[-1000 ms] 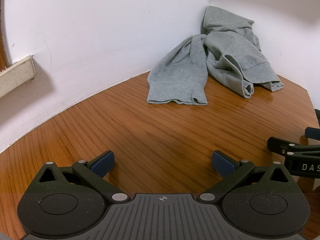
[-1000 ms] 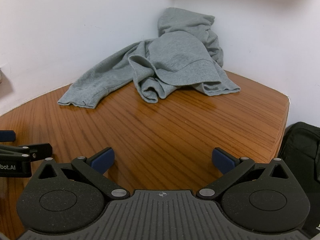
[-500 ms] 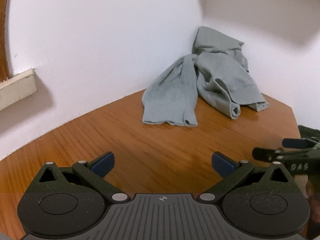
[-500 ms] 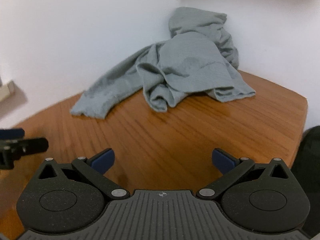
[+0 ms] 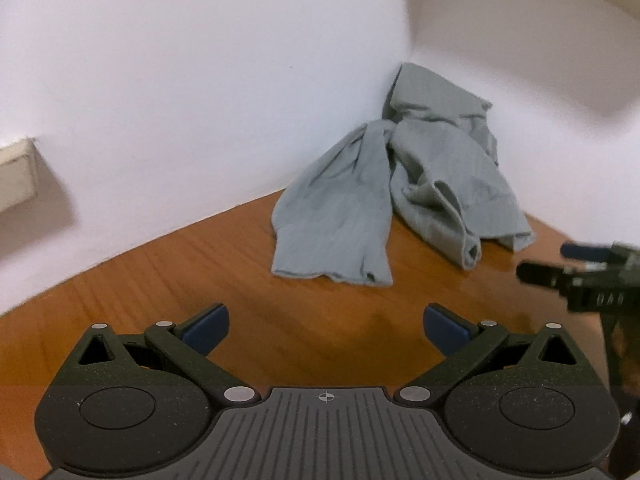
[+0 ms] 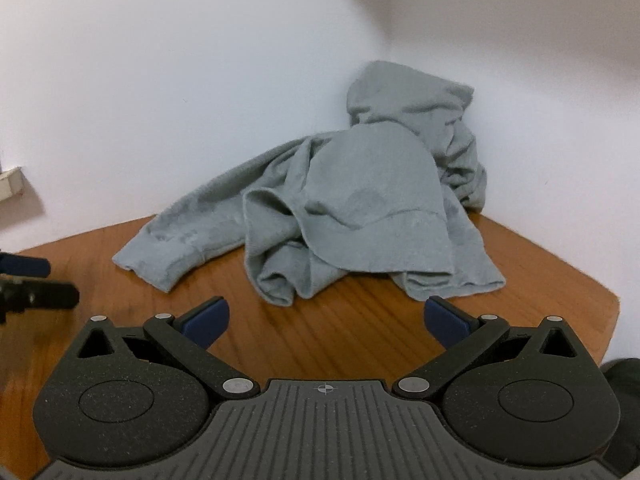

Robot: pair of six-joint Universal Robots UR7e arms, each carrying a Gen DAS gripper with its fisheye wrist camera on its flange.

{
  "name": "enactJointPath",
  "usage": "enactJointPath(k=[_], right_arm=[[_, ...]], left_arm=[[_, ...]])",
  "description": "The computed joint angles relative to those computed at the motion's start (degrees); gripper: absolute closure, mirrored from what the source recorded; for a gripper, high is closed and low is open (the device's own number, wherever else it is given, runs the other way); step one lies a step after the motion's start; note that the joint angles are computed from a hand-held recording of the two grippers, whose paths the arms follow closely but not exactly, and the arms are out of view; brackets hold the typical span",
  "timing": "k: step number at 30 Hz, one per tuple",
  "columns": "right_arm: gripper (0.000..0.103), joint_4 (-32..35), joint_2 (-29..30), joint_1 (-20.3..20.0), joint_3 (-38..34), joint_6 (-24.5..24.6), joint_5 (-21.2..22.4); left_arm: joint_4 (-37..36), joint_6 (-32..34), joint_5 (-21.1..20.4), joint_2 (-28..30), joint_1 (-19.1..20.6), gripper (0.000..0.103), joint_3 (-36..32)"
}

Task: Fold clothes
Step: 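Reach both grippers toward the grey sweatshirt and close the right gripper on a sleeve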

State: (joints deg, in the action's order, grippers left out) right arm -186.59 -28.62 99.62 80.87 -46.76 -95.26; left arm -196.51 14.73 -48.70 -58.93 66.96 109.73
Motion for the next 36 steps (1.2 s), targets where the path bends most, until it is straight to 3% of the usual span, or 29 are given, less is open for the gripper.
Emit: enactJointPath(k=[6,10,15,16,17,20,22,25,28,36], right_arm=[[0.006,6.93,0.02,-1.93,-2.6,4.85,3.09],[0.013,8.02,0.22,-2.19,-3.36,4.61,3.16],[0.013,9.71,-0.66,-2.68,-3.21,4.36,4.07],[0.013,9.99,-0.9,-2.78,-3.11,4.33,4.27],[0.012,10.28,-1.13,-2.88,-3.01,4.3,4.48],[0.012,10.15,-1.29,-3.01,-3.07,3.83,4.68],[0.012,9.85,-1.04,-2.98,-3.48,3.26,4.34],[0.012,9.87,-0.47,-2.89,-4.61,2.77,3.75],[0.012,10.03,0.54,-2.65,-6.43,2.2,3.21],[0.015,10.08,7.53,-1.32,-18.43,1.68,0.12]], left_arm=[[2.67,0.61,-1.21,2.49,1.25,0.0,-5.02],[4.29,2.95,-0.91,4.95,2.17,0.0,-9.15],[8.35,2.9,-3.12,6.86,3.9,0.01,-13.83],[8.53,3.29,-3.07,7.38,4.06,0.016,-14.64],[8.63,3.78,-2.66,7.91,4.1,0.03,-15.39],[6.81,6.69,0.04,10.06,3.68,0.041,-17.43],[6.89,8.2,-0.27,10.67,3.7,0.046,-18.22],[10.18,7.22,0.16,10.73,3.94,0.064,-19.27],[11.15,6.16,0.27,9.79,4.36,0.076,-18.96],[13.0,4.29,2.96,4.47,4.59,0.084,-14.47]])
